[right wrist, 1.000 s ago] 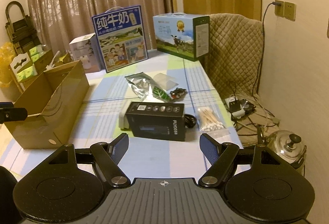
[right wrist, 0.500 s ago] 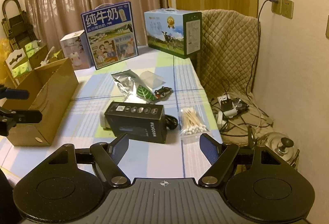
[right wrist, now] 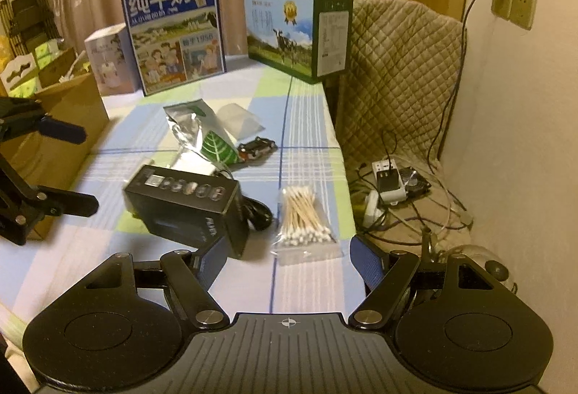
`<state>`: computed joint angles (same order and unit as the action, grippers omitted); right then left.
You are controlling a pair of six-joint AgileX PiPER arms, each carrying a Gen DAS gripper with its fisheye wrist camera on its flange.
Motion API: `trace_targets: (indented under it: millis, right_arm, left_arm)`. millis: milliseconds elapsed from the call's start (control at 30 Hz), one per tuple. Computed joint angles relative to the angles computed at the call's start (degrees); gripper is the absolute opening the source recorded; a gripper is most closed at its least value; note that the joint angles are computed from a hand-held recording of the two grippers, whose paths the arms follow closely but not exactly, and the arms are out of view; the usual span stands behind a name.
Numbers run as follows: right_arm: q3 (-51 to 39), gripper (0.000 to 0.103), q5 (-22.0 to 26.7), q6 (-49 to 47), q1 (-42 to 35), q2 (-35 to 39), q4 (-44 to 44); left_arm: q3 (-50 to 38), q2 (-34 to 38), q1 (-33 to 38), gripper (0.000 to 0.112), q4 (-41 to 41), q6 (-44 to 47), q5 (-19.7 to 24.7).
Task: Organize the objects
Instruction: 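Grasp the black FLYCO box with the left tool while the right grasps the cotton swab bag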
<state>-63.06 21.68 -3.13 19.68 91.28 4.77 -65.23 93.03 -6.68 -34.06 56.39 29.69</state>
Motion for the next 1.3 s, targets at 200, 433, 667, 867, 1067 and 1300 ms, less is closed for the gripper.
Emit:
trace_targets:
  millis: [200, 433, 667, 867, 1067, 1300]
  right_arm:
    - [-4.05, 0.072, 0.25, -5.5, -2.16, 6.06, 3.31]
    - [-8.74, 0.07, 1.51, -8.69, -3.35, 11.55, 5.54]
    - [-13.16, 0.07, 2.58, -9.16, -3.56, 16.6, 5.18]
    - [-16.68, 0.065, 2.75, -11.55, -3.92, 20.6, 6.53]
    - [-22.46, 0.056, 4.84, -14.91, -4.08, 25.97, 7.91]
    - [-27.04, 0.04, 7.87, -13.86, -3.83, 29.7, 6.0]
  left_arm:
    - [-10.22, 10.3, -0.45, 0.086, -0.75, 6.16, 6.05]
    - [-21.57, 19.54, -1.26, 0.075, 4.69, 6.32, 12.42]
    - [-29.2, 25.24, -2.77, 0.06, 10.53, 2.73, 17.43]
    - [-32.93, 26.41, -3.12, 0.041, 14.19, -6.63, 24.63]
    - [-26.15, 22.28, -2.91, 0.038, 13.03, -13.2, 22.05]
    - [-24.83, 22.12, -3.27, 0.047, 10.86, -14.12, 19.09]
